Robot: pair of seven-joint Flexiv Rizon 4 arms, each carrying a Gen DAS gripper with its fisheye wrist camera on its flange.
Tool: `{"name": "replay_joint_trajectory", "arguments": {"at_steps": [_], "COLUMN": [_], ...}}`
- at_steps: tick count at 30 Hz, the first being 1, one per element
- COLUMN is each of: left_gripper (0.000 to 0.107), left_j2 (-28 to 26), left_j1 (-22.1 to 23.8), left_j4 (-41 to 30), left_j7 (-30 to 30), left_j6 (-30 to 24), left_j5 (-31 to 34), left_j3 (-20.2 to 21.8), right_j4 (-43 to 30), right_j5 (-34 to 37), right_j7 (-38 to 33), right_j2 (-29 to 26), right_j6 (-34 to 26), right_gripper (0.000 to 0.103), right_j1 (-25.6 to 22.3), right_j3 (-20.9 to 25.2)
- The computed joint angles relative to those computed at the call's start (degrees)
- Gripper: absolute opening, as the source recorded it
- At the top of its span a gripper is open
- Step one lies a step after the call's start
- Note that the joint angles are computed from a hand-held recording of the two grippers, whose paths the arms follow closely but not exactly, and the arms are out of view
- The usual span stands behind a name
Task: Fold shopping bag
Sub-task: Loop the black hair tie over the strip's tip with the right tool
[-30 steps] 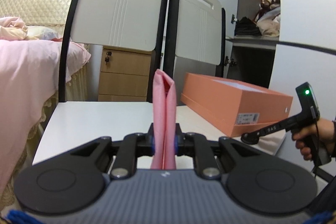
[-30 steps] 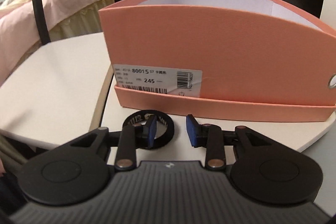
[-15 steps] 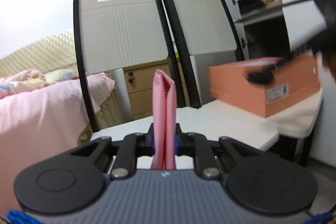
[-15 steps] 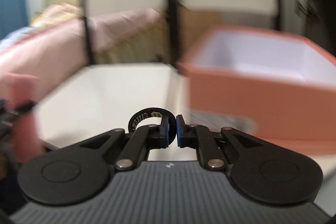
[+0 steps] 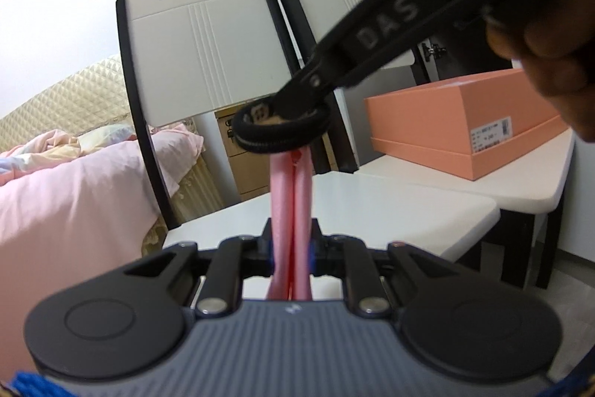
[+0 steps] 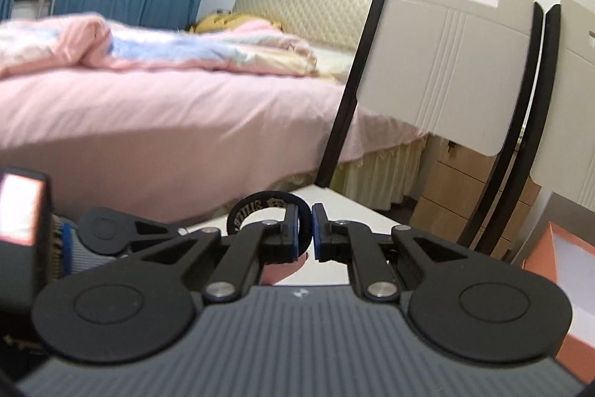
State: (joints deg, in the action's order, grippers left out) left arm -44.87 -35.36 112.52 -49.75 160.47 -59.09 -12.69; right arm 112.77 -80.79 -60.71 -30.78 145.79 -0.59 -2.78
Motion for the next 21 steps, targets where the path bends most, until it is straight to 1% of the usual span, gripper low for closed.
{"name": "replay_joint_trajectory", "arguments": {"at_steps": [3,7,9,11,14,17,19,20,21], "left_gripper": [0.017,0.017,0.017,0.017,0.017,0.017,0.017,0.017,0.017], "left_j2": [0.06,0.5,0.68,0.67,0.97,0.58,-0.39,-1.11,-1.96], "left_j1": [0.06,0.48,0.5,0.3,0.38,-0.31,-1.06,-1.49,-1.89], "left_j4": [0.1,0.59,0.74,0.71,0.99,0.12,-1.58,-2.78,-4.21], "left_j7": [-0.16,-1.0,-1.04,-1.09,-1.98,-0.9,1.23,3.03,5.55], "left_j6": [-0.04,-0.95,-1.64,-1.73,-2.18,-1.41,0.41,1.76,3.26], "left_j5": [-0.02,0.2,0.46,0.65,0.62,-1.77,-4.81,-6.53,-8.29], "left_j3": [-0.04,-0.23,-0.1,0.12,0.11,0.33,0.29,0.24,0.13], "right_j4": [0.25,1.17,1.52,1.94,1.97,2.34,1.94,0.76,-1.36], "right_j5": [-0.13,1.72,2.36,3.48,3.97,4.99,5.33,3.52,0.02], "right_j7": [0.05,-2.24,-3.03,-3.88,-3.84,-4.48,-2.42,1.42,7.29], "right_j2": [0.26,0.16,0.05,0.11,-0.13,-0.15,-0.55,-1.1,-1.9], "right_j6": [-1.6,-3.04,-3.11,-3.17,-2.32,-1.81,0.15,1.83,3.72], "right_gripper": [0.012,0.013,0.017,0.026,0.031,0.031,0.031,0.03,0.029], "right_j1": [0.63,1.28,1.22,1.16,0.84,0.73,0.01,-0.67,-1.25], "right_j3": [0.04,0.86,1.14,1.52,1.97,2.21,2.65,2.58,1.98]}}
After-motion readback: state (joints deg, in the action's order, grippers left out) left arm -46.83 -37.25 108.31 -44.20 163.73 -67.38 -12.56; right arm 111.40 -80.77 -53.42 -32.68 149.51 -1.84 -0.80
